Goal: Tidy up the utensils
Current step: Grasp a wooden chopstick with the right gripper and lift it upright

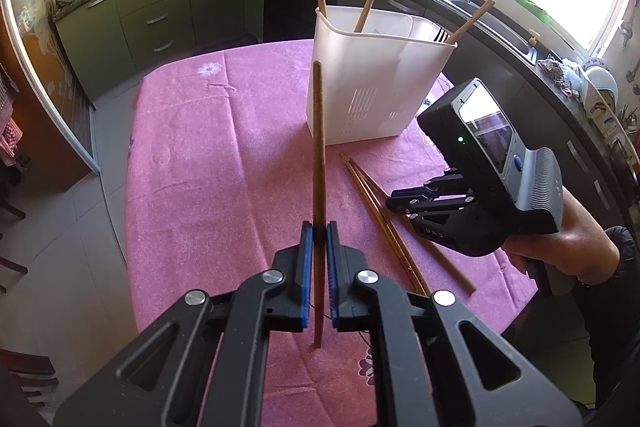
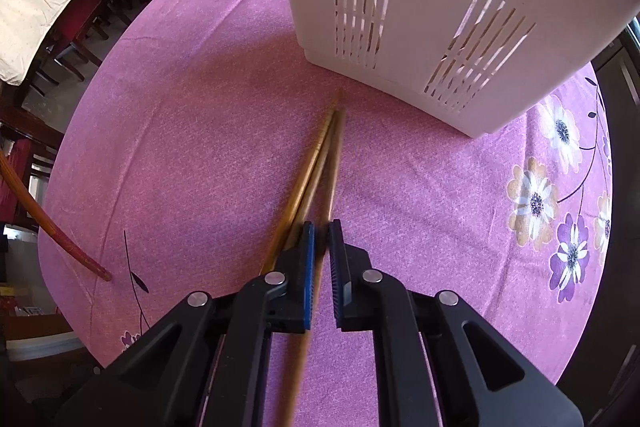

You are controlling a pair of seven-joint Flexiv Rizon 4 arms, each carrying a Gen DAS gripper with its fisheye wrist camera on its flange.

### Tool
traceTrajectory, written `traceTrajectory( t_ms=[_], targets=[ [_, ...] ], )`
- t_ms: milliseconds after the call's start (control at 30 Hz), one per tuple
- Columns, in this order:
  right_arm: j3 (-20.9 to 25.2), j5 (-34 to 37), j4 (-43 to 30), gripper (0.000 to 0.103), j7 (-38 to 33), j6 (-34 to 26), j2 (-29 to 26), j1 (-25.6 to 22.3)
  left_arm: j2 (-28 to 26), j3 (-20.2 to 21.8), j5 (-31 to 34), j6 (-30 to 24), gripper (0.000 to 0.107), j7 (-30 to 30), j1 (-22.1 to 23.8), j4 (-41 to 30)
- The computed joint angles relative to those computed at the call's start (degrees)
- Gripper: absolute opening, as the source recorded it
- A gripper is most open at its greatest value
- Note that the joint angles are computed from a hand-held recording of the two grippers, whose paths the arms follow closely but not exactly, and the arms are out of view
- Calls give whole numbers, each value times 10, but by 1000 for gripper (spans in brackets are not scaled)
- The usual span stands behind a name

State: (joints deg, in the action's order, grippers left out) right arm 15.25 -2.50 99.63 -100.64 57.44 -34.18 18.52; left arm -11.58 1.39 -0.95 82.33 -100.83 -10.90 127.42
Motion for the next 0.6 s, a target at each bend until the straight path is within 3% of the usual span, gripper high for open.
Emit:
traceTrajectory(
  t_ms=[200, 367, 500, 600],
  targets=[
    [35, 57, 38, 7, -46, 65, 46, -44, 7, 10, 20, 2, 7, -13, -8, 0],
    [97, 168, 75, 7, -145, 129, 114, -113, 22, 29, 81, 1, 7, -56, -26, -8],
    [125, 266, 86, 7, -235, 139, 160, -157, 35, 25, 101, -2, 7, -72, -23, -7],
    [119, 308, 94, 7, -267, 133, 181, -158, 40, 22, 119, -10, 7, -85, -21, -11]
  ],
)
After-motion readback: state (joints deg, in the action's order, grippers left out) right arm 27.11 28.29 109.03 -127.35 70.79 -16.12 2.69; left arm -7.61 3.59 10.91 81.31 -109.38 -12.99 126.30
